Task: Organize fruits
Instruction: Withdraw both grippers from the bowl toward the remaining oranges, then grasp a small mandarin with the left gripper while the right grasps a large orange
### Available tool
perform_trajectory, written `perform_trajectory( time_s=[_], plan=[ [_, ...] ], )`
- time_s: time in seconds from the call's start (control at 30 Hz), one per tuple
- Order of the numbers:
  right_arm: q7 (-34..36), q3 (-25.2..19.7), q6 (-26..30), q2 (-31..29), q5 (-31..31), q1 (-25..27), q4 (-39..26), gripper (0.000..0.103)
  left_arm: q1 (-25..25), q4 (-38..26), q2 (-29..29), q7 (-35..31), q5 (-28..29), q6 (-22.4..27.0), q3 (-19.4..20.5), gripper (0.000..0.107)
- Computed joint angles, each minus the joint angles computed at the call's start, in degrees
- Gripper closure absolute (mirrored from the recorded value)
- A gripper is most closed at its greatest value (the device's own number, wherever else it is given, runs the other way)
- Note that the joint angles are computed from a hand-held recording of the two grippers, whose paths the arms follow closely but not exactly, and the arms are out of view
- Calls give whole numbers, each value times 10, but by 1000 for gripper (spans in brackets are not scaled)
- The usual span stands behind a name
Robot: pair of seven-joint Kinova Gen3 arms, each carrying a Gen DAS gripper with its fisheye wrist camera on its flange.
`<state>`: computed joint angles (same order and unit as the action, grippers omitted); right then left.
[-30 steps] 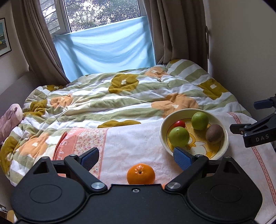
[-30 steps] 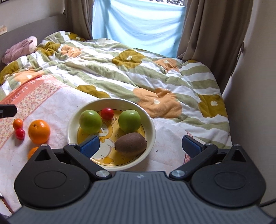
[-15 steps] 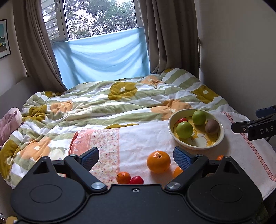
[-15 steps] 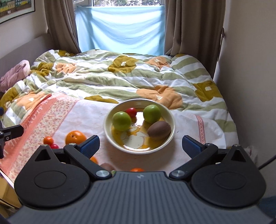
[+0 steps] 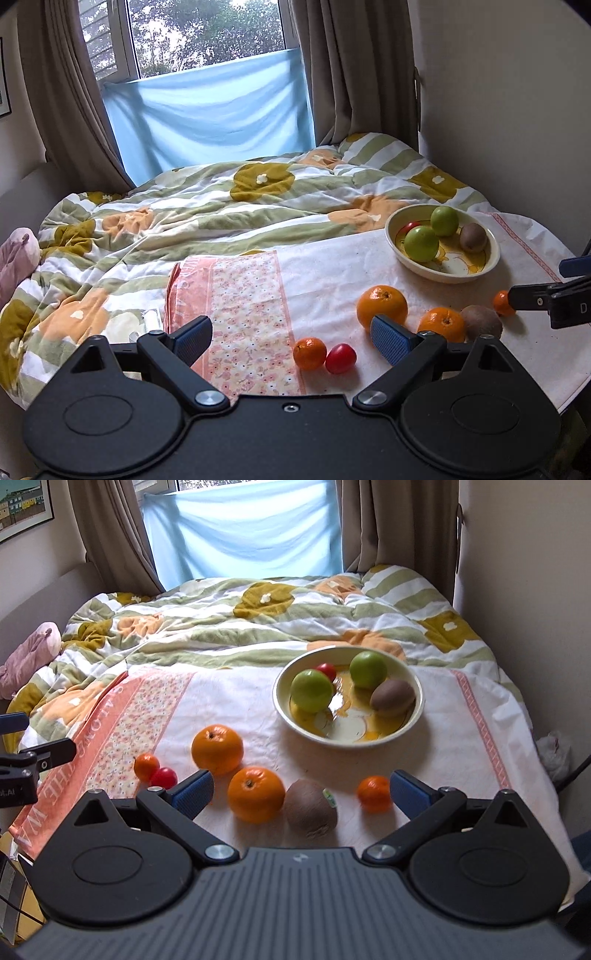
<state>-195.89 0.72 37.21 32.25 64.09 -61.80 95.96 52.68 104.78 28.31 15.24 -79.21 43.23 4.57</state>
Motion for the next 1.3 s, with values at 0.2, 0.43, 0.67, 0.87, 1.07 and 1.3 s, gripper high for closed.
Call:
perform_trajectory(
  time_s=[0.2,0.43,0.67,0.87,1.07,1.3],
  plan=[
    [15,3,-9,38,-19,-7,-28,0,-29,6,17,3,-7,-44,-10,15],
    [37,32,-36,69,-22,-21,-44,0,-52,-16,48,-22,14,-86,-27,24],
    [85,51,-66,88,-26,-18,-61,0,-66,-63,84,-106,92,-127,-44,32],
    [129,68,-102,99,-57,-10,-73,0,-81,-94,107,-182,167,-148,-49,46],
    [200,83,-123,110,-108,-4,-89,0,-79,-101,110,-225,222,-186,-71,52],
    [304,80,-129,123,-168,10,-114,7,-95,-110,108,-288,302,-214,-72,62]
  ],
)
